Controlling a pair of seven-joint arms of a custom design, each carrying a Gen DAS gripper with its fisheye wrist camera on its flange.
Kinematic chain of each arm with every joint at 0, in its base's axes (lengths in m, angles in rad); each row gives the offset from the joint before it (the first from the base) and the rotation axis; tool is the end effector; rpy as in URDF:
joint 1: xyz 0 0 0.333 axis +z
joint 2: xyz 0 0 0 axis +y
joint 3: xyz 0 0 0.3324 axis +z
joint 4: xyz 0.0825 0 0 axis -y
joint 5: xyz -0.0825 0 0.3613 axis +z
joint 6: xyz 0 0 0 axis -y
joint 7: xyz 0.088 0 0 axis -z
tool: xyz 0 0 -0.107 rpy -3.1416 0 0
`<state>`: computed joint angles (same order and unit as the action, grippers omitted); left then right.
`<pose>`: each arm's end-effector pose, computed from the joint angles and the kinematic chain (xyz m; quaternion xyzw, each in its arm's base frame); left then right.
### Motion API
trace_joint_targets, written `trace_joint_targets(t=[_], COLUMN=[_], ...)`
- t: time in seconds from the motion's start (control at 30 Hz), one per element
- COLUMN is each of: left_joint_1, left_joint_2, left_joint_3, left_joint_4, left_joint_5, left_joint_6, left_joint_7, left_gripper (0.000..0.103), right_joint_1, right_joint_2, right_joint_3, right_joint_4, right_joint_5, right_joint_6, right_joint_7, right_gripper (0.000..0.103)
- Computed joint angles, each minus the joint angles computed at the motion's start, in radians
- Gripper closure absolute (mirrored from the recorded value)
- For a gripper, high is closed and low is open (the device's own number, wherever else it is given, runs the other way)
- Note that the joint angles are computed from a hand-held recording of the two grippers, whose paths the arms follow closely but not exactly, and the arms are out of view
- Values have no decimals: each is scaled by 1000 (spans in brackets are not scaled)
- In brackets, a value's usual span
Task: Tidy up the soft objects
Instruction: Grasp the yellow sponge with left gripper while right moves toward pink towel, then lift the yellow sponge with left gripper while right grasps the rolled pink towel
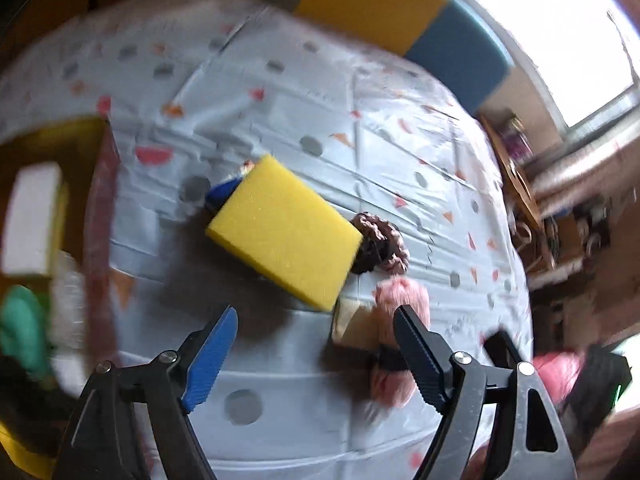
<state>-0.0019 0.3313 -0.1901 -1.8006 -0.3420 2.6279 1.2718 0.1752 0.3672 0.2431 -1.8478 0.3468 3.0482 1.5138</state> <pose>0.6547 -0.1050 0.4476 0.7969 -0.5343 0.2820 0.0010 0.6302 0.2280 0.4560 -0.6714 0.6139 -0.1265 0.3953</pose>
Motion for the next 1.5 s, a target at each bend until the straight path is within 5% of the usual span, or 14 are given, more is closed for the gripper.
trace_joint_targets(t=[0.33,0.8,0.87,1.0,1.17,1.5], left_joint_1=[-10,-128,-140,-114,-89,-104], left_joint_2=[220,494,463,338,137,-144], left_joint_3=[35,106,116,97,82,29], left_joint_4=[311,829,768,535,210,-270], left_joint_5=[98,411,452,459,459,405], left_joint_6=[-183,-529,-482,-316,-96,129], left_joint_7=[-188,-175,-169,-135,-94,20], left_gripper=[21,12,25,31,31,31], right_joint_1=[-14,3,14,13,26,43], right_joint_2=[4,12,11,12,8,3], right_joint_3=[13,-8,-22,-24,-47,-82], right_joint_4=[10,32,29,29,21,10], right_joint_5=[33,68,58,55,28,-30], right_joint_6=[-24,-67,-63,-58,-42,-43], right_joint_7=[-6,-25,-12,-2,36,122], right_gripper=[14,13,13,13,13,13])
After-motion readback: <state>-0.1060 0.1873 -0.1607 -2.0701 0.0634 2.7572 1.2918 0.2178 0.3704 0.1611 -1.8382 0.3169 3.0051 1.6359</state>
